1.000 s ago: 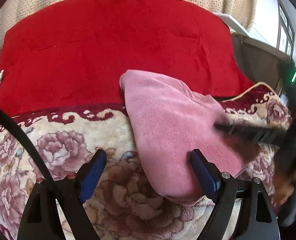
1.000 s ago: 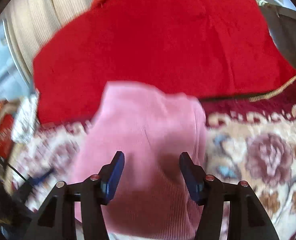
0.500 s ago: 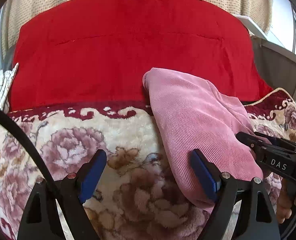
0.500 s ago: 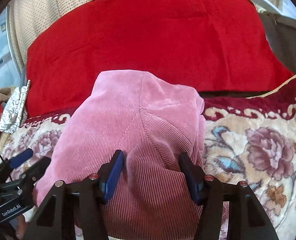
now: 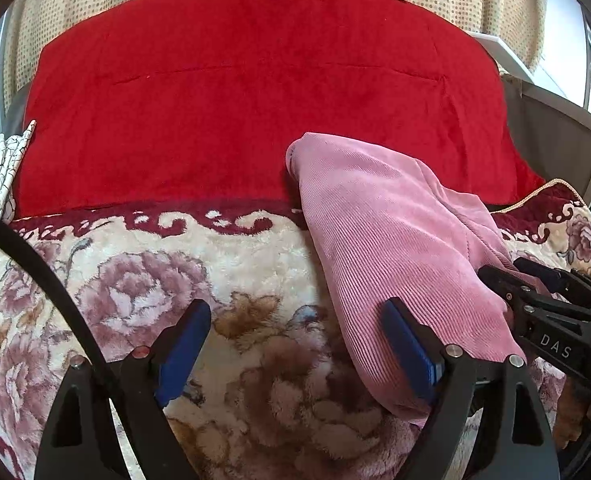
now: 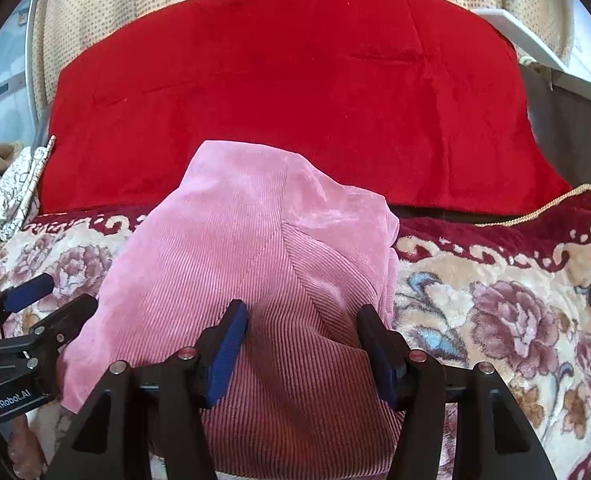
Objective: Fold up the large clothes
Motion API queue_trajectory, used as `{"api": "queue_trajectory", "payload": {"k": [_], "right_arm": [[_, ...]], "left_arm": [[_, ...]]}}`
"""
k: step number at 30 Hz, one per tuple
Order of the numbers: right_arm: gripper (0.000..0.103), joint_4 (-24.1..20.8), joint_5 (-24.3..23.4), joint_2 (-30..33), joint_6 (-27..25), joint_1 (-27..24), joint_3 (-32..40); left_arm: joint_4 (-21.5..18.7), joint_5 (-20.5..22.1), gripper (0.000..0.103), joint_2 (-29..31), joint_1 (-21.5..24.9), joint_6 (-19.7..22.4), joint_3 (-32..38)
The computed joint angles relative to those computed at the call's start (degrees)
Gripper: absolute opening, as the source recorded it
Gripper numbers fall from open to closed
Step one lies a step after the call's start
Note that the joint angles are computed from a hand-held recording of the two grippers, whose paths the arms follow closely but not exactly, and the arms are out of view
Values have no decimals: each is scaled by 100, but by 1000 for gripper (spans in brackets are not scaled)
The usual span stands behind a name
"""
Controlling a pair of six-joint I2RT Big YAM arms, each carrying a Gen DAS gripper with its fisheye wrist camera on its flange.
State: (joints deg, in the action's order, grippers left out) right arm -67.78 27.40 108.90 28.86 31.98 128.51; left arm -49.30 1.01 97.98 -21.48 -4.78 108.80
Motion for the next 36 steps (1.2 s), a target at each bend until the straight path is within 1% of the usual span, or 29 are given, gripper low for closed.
{"api": "queue_trajectory", "payload": {"k": [9,14,24,32,36], "right_arm": [[61,-77,323,96,-182,69,139],[61,-107,593,133,-303,143,176],[61,-190,1102,271,-603,266,359],[61,-276,1335,372,-716,311,508],[61,-294,1388,394,-748,320,541]], "left_arm": [[-30,45,88,12,27,53,27],[10,-2,88,-28,32,153,-40],[-16,-6,88,-83,68,212,-154],[-89,-90,88,-91,73,307,-164],[-174,-200,88,-70,61,359,-145]]}}
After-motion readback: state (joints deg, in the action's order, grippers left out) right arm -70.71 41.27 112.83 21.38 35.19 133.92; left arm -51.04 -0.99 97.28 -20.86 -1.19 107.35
